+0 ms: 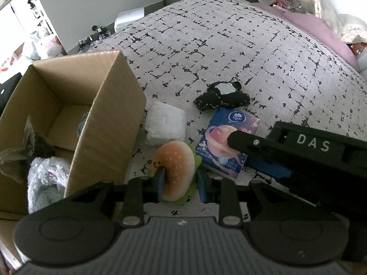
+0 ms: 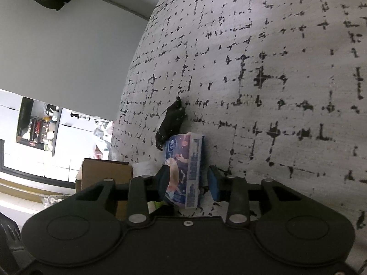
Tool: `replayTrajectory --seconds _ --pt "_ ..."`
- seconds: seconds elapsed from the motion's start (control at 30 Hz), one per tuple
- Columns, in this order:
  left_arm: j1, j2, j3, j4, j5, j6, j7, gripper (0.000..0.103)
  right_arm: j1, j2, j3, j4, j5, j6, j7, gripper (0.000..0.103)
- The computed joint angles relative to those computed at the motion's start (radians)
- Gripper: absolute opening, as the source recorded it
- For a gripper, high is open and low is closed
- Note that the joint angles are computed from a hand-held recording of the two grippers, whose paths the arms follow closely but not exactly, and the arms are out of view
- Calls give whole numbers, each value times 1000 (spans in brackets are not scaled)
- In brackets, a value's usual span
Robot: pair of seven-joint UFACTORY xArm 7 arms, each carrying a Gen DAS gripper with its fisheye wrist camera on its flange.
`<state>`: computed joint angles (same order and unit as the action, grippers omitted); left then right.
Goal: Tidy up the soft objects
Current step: 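Close the left tool on the burger plush while the right tool grasps the card package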
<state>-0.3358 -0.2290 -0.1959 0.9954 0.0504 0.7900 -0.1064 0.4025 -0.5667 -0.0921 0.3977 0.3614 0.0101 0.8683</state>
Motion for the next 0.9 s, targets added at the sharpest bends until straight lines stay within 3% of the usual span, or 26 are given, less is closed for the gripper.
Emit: replayTrajectory --seconds 0.1,0.23,0.5,0.63,0.9 --pt "-1 0 2 -2 -6 -3 4 28 22 16 -19 5 0 -15 -13 29" --pt "-2 -2 5 -6 -13 -14 18 26 32 17 -31 3 -1 -18 -28 24" --pt "-12 -33 33 -4 -107 4 98 19 -129 -67 125 -11 -52 91 63 22" --pt "-16 -66 44 -11 -166 23 133 17 -226 -141 212 -11 -114 189 140 22" --pt "-30 -150 88 -35 -297 39 241 17 -295 -285 300 12 -234 368 257 22"
